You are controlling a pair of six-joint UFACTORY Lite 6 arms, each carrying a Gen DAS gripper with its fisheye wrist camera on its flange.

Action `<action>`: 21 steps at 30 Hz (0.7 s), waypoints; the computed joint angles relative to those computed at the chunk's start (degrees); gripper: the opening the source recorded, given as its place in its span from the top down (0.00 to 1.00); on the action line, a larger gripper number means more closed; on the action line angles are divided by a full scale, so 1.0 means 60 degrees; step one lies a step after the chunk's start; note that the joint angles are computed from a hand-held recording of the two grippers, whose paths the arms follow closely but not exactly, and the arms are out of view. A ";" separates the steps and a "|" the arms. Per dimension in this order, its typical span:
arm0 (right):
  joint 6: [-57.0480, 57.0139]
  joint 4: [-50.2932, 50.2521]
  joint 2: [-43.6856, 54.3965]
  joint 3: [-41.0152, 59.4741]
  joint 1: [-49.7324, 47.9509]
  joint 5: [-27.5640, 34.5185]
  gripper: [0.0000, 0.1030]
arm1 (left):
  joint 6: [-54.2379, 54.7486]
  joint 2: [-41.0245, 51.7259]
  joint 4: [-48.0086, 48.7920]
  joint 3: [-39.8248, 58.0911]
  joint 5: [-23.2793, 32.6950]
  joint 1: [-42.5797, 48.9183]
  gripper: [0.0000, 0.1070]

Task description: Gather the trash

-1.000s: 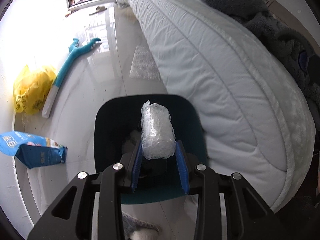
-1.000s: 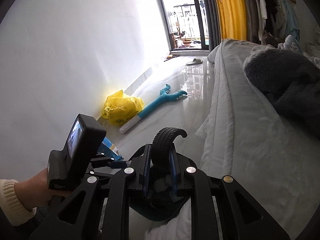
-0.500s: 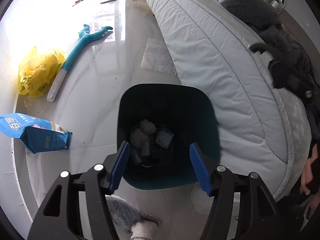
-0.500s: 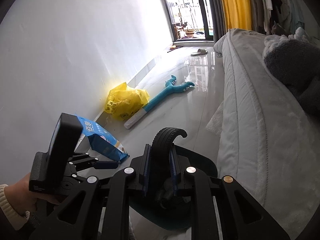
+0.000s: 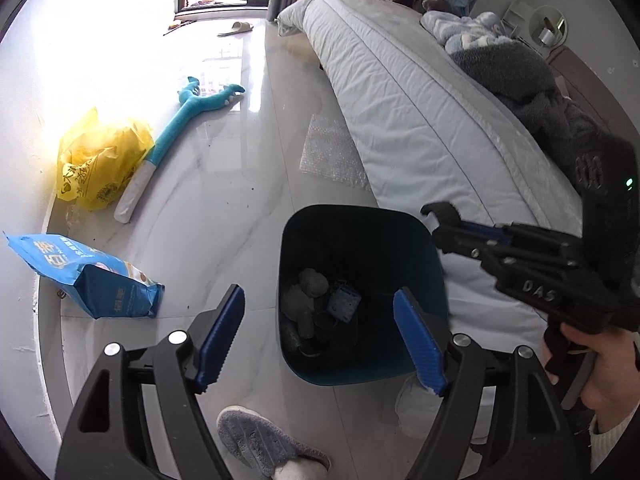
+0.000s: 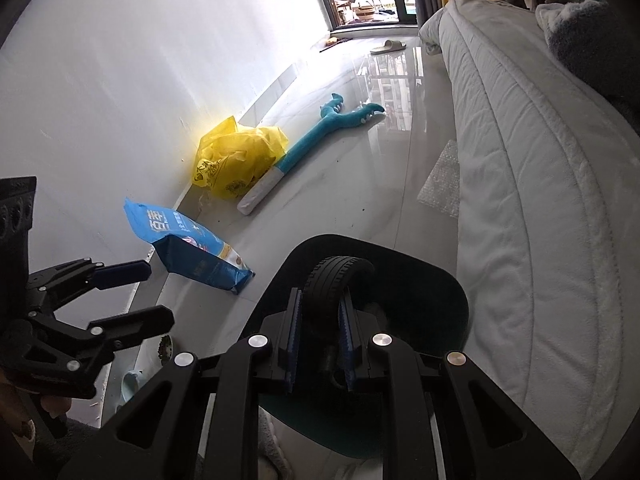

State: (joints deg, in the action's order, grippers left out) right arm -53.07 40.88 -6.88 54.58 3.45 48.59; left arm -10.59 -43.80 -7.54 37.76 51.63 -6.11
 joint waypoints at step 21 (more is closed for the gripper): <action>0.1348 -0.1972 0.0365 -0.0357 0.0234 -0.0384 0.51 | -0.4079 -0.0736 0.4099 0.1498 -0.0576 -0.3167 0.27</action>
State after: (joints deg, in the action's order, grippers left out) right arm -44.98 29.05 -4.68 52.44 4.86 46.28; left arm -35.07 -48.21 17.05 46.75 48.17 -25.11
